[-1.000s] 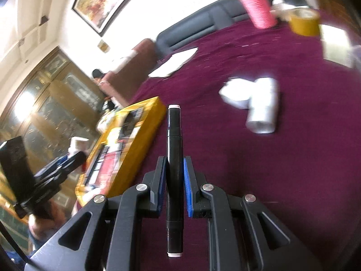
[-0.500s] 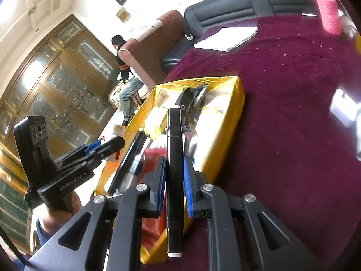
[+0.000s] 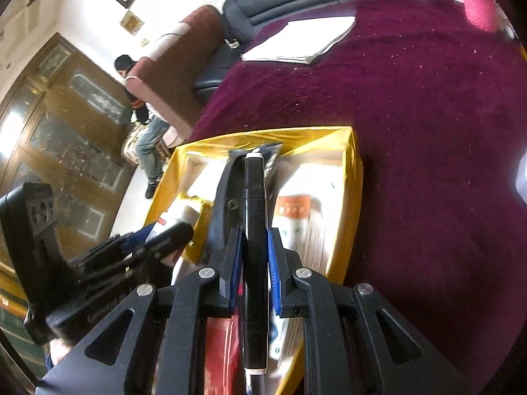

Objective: Organize objects
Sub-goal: 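Carry the marker and pill bottle into the gold box and open both grippers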

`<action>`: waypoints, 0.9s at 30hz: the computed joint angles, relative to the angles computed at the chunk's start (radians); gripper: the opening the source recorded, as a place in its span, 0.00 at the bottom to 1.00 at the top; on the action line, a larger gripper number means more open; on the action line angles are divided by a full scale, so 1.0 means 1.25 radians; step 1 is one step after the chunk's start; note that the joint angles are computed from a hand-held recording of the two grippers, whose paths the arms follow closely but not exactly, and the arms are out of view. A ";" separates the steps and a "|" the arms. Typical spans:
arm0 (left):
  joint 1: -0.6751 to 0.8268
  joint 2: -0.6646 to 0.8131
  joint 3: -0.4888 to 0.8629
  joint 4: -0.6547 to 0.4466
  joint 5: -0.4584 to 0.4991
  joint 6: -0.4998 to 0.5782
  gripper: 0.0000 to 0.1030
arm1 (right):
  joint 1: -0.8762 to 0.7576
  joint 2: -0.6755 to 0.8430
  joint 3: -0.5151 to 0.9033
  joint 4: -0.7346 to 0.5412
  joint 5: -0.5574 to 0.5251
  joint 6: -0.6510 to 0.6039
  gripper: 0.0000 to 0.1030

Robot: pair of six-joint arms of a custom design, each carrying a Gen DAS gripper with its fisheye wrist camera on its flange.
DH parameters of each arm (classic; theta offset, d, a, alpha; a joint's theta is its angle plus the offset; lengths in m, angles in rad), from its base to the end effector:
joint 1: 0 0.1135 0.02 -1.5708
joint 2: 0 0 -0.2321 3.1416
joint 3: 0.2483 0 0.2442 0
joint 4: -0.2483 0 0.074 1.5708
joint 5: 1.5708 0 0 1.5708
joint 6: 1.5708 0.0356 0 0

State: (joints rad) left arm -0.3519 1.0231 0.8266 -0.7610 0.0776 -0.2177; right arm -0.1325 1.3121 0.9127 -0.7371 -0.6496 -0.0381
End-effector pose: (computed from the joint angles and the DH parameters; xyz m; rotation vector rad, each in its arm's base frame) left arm 0.1925 -0.0736 0.2348 0.2027 2.5476 -0.3225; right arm 0.2458 -0.0110 0.2083 -0.0688 2.5522 0.8064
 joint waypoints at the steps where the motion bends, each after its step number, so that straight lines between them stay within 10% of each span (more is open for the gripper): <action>1: 0.003 0.003 0.000 0.003 0.007 0.001 0.29 | 0.007 0.006 0.004 0.003 0.004 0.007 0.12; 27: -0.008 -0.035 0.009 -0.059 -0.003 -0.029 0.40 | 0.063 -0.034 -0.005 -0.022 0.099 -0.012 0.15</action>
